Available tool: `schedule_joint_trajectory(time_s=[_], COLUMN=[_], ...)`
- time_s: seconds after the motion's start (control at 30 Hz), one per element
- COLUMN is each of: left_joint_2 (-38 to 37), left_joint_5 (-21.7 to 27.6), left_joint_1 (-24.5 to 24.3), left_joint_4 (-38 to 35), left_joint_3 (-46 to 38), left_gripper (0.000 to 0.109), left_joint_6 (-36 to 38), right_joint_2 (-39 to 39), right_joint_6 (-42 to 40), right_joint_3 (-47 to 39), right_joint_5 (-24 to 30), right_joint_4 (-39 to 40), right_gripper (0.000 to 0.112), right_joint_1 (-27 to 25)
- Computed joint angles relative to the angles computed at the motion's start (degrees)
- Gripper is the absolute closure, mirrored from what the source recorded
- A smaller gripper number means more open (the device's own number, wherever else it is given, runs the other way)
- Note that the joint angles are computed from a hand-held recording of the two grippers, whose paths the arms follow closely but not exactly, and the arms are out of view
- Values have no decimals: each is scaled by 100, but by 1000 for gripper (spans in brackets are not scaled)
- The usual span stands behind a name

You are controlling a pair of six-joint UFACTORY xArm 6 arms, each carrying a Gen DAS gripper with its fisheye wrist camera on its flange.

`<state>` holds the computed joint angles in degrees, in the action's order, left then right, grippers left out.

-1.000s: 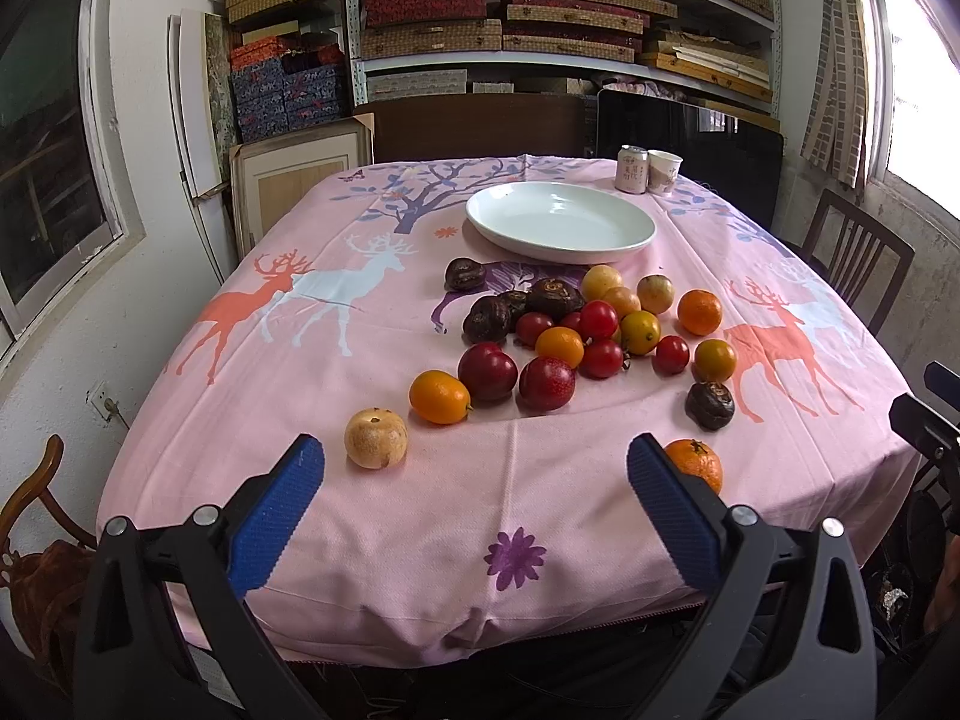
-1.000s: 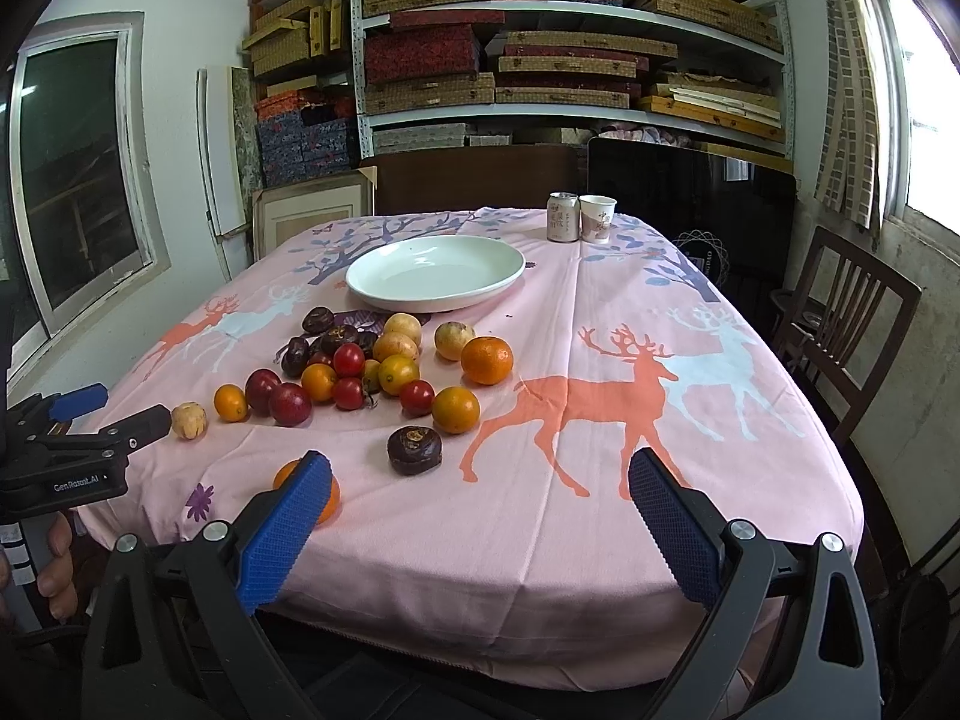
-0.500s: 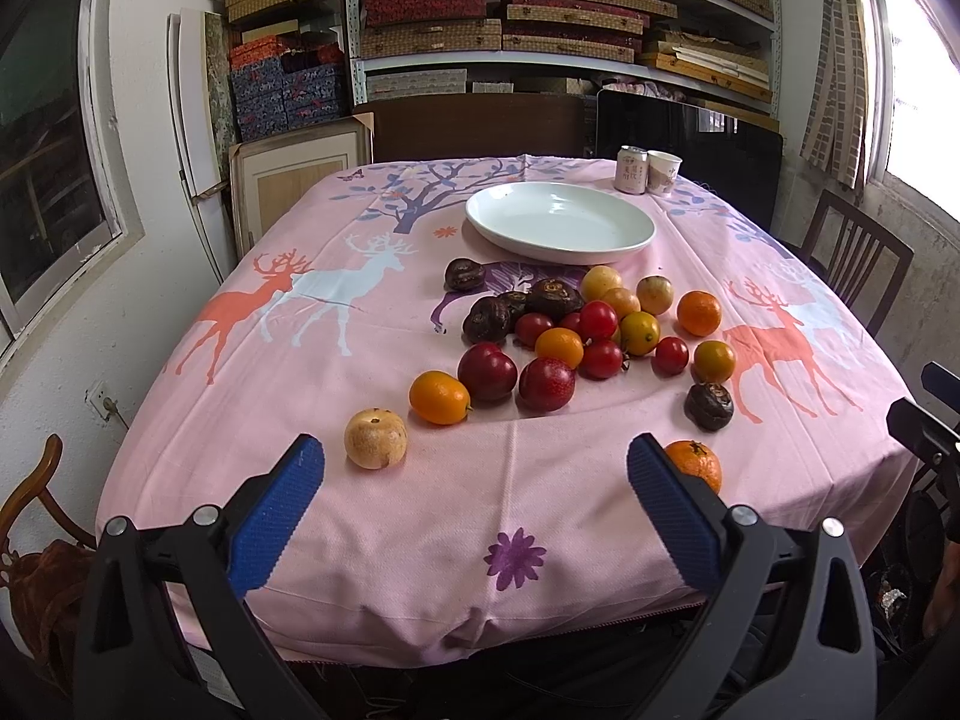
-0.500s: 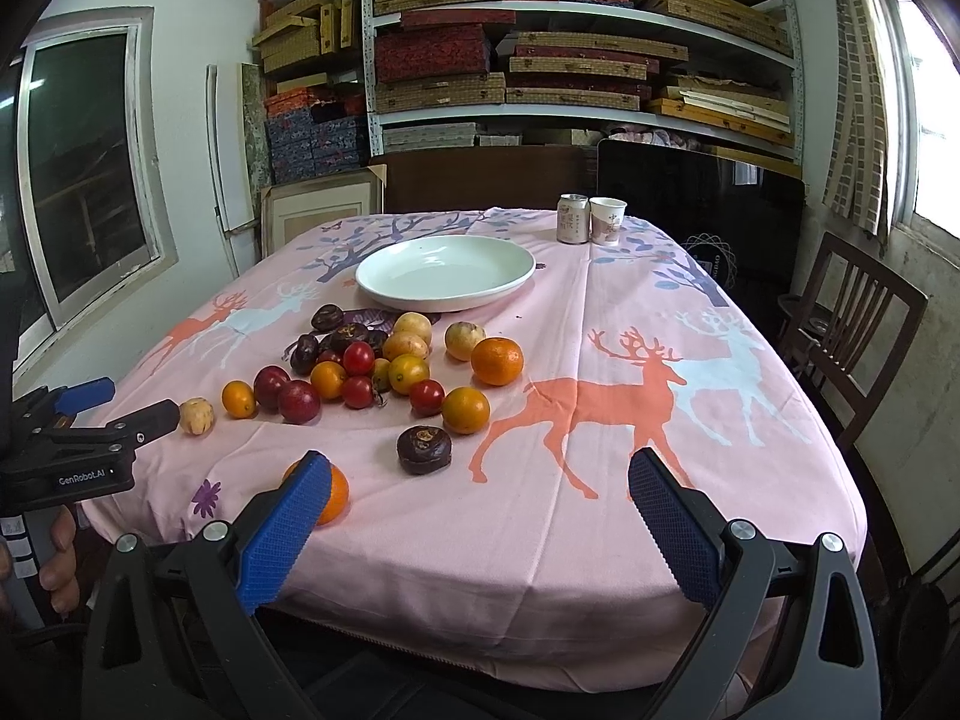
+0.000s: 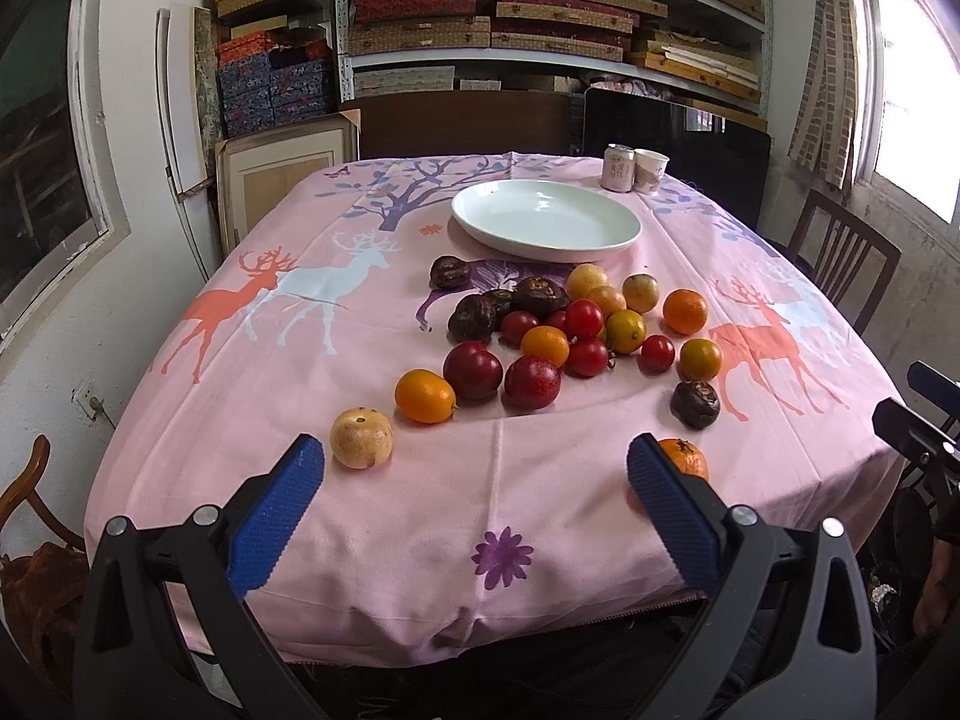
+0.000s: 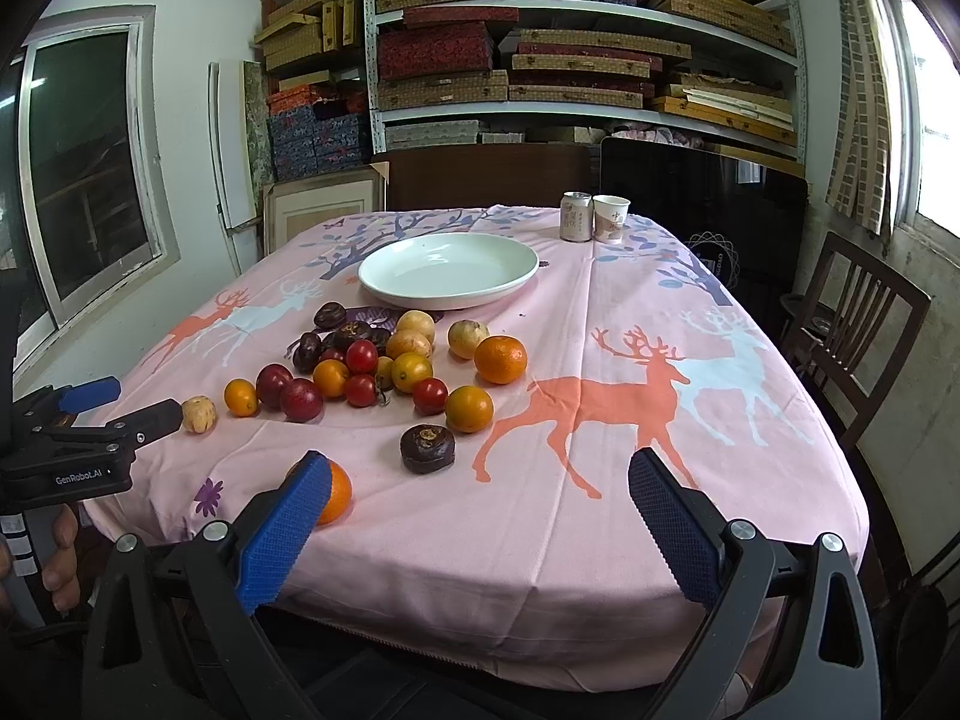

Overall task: Organize fruits
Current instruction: 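Grasp the beige pear-like fruit with the left tool while the right tool grasps a small orange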

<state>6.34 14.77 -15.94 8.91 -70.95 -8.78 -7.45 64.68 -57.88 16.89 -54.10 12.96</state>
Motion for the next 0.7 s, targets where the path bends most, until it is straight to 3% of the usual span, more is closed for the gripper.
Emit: schedule_joint_trajectory(time_s=[0.33,0.57,0.7], left_joint_2=[55,397,775], left_joint_5=[90,381,470], left_joint_1=[21,276,455], left_joint_4=[-140,-411,-1251], left_joint_3=[-72,-369,-710], left_gripper=[9,9,9], left_joint_6=[105,352,1034], right_joint_2=[90,301,461], right_joint_6=[-224,-1818,-2666], right_joint_3=[-30,-34,-118], right_joint_5=[-19,-254,-151], right_joint_4=[263,1816,2715], right_gripper=[13,13,13], right_joint_1=[57,126,244])
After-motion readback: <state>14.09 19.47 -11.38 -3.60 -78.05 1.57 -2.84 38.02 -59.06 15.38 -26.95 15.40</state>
